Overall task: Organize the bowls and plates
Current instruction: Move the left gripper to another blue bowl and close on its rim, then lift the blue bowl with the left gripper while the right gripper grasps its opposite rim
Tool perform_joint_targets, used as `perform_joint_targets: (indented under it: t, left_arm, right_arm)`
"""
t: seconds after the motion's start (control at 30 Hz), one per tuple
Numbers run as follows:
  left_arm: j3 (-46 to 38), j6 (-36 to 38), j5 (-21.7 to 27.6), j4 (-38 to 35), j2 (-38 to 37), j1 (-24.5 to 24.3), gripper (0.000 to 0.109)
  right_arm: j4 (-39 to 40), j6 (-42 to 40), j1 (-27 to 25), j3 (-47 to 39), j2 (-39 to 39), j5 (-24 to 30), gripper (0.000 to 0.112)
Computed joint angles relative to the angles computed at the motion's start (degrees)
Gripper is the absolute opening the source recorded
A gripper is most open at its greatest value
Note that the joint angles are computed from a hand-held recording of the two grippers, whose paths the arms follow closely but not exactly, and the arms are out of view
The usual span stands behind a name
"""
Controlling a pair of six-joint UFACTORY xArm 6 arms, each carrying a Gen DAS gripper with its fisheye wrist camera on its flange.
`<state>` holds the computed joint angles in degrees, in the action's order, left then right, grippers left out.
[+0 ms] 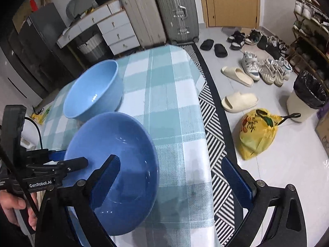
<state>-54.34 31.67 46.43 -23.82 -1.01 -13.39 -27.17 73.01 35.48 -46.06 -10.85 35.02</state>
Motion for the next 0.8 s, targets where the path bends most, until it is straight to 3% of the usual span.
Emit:
perform_joint_targets:
  t: [0.03, 0.1, 0.13, 0.43, 0.8]
  left_arm:
    - [0.0, -0.5, 0.3, 0.9, 0.1, -0.3, 0.020]
    - [-0.1, -0.1, 1.4, -0.4, 0.0, -0.1, 0.012]
    - [-0.3, 0.0, 2.0, -0.5, 0.2, -0.1, 0.007]
    - [-0.4, -1.7, 2.4, 3.9, -0.3, 0.1, 0.007]
    - [1.7, -2.0, 2.0, 7.4, -2.4, 1.5, 0.007]
  right_arm:
    - [1.3, -1.2, -0.2, 0.0, 0.4, -0.1, 0.091]
    - [3.4, -2.3, -0.5, 0.3, 1.0, -0.6, 0.075]
    - [5.0, -3.3, -0.8, 0.8, 1.0, -1.5, 0.072]
    - [7.7, -6.3, 0.1, 1.9, 0.4, -3.0, 0.056]
    - [11.3, -11.2, 2.9, -3.8, 5.4, -1.3, 0.043]
